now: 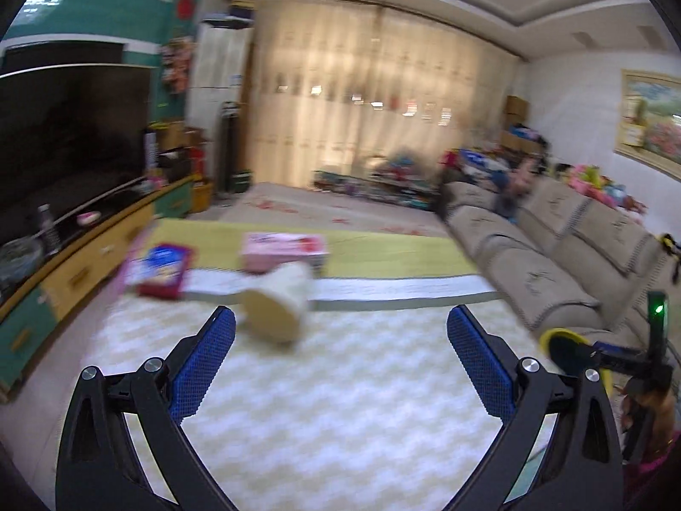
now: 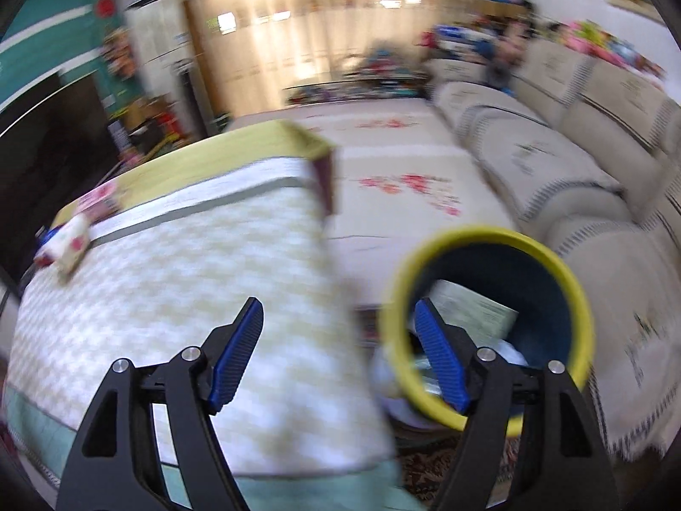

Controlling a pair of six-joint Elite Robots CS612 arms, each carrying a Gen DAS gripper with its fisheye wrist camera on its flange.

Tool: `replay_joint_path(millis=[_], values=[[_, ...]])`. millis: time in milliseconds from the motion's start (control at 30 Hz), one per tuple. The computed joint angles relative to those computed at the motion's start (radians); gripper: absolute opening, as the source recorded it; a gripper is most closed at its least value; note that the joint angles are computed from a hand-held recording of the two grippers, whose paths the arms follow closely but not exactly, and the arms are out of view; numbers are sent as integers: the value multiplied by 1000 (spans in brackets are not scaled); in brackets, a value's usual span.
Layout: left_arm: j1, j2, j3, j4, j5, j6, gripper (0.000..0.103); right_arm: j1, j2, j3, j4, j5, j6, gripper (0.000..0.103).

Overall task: Collect trash
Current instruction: 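Move both tools back toward the table items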

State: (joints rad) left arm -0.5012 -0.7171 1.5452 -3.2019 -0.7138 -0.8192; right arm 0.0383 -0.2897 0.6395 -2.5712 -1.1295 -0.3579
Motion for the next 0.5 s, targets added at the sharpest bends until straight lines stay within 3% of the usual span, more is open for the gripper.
replay_joint_path(millis=[133, 300, 400, 500], values=[[-1, -52, 116, 27, 61, -122, 98, 56, -5, -28, 107, 59, -155, 70], [3, -81, 197, 26, 84, -181, 98, 119, -1, -72, 273, 162, -389, 76], [3, -82, 210, 20, 81, -190, 98, 161, 22, -126, 349, 168, -499, 76], [2, -84, 218, 36, 71, -217, 98, 196, 82, -250, 462, 166, -562, 76]])
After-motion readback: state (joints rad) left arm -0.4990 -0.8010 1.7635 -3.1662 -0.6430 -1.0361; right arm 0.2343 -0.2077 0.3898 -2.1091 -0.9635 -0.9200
